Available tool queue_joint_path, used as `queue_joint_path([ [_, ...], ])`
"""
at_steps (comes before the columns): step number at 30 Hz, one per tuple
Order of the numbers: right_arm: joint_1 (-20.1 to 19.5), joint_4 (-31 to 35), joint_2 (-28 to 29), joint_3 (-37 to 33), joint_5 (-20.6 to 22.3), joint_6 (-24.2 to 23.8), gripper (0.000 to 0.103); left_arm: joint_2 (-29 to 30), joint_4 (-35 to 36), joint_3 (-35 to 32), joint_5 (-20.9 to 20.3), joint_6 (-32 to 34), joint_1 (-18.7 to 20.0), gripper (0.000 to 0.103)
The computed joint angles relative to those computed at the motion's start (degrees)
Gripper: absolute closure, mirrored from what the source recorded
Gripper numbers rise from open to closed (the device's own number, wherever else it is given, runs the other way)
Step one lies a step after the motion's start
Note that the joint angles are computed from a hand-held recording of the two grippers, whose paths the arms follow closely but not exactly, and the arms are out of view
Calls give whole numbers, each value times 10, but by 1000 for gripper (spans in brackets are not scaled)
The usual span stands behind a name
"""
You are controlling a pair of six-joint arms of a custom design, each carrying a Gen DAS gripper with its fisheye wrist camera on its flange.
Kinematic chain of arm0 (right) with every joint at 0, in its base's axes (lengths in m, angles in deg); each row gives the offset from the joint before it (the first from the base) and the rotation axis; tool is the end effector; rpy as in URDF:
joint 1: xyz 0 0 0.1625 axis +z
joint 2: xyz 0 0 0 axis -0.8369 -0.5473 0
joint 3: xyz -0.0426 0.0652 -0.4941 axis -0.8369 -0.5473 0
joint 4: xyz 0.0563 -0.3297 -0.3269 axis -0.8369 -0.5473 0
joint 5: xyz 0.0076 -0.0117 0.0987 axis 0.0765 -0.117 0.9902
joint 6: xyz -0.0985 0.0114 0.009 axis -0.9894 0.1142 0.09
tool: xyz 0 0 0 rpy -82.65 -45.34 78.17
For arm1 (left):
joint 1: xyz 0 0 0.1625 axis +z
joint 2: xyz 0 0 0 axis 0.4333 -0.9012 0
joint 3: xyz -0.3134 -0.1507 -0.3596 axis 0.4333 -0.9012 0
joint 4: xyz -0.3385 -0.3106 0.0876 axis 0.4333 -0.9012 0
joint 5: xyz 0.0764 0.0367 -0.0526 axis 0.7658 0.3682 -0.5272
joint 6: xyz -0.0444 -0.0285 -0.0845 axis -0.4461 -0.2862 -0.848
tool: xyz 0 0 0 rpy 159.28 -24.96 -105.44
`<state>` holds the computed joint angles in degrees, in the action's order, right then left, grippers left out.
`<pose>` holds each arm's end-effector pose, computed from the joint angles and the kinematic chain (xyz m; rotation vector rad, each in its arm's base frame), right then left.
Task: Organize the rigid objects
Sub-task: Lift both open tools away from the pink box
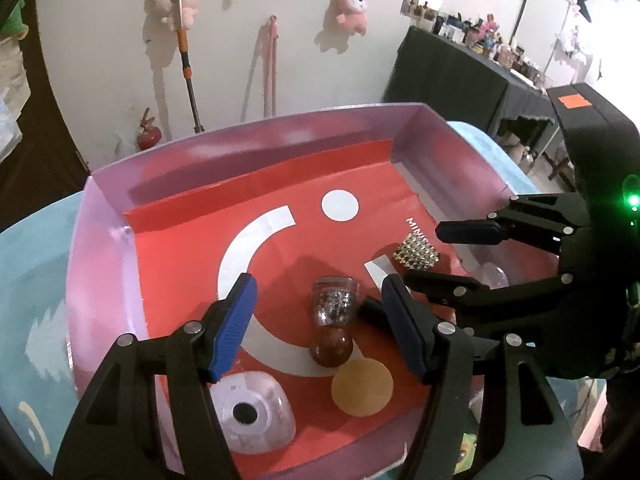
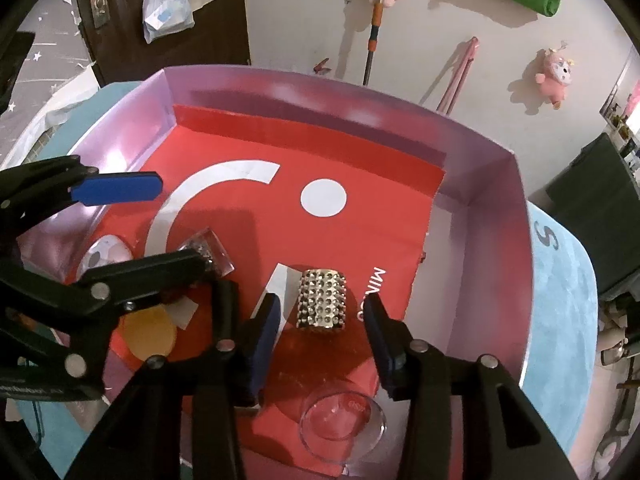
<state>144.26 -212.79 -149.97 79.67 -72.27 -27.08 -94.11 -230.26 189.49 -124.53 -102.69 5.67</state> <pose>0.0726 -0.5142 0.1803 1.3024 -2.2687 0.1094 -0.2851 -0.4214 0.0062 0.1895 2.3425 -0.8097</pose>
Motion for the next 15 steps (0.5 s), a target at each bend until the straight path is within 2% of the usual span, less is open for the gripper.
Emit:
queue_joint_path([
  [4,1,8,-21,7,12,4,52,-9,11,10,8,-35,-21,35],
  [8,2,7,-53,23,30,1,39,-22,42,23,25,-86,-57,31],
  [15,-13,46,-149,52,98,6,17,-42,114,43,47,-193,-130,25],
])
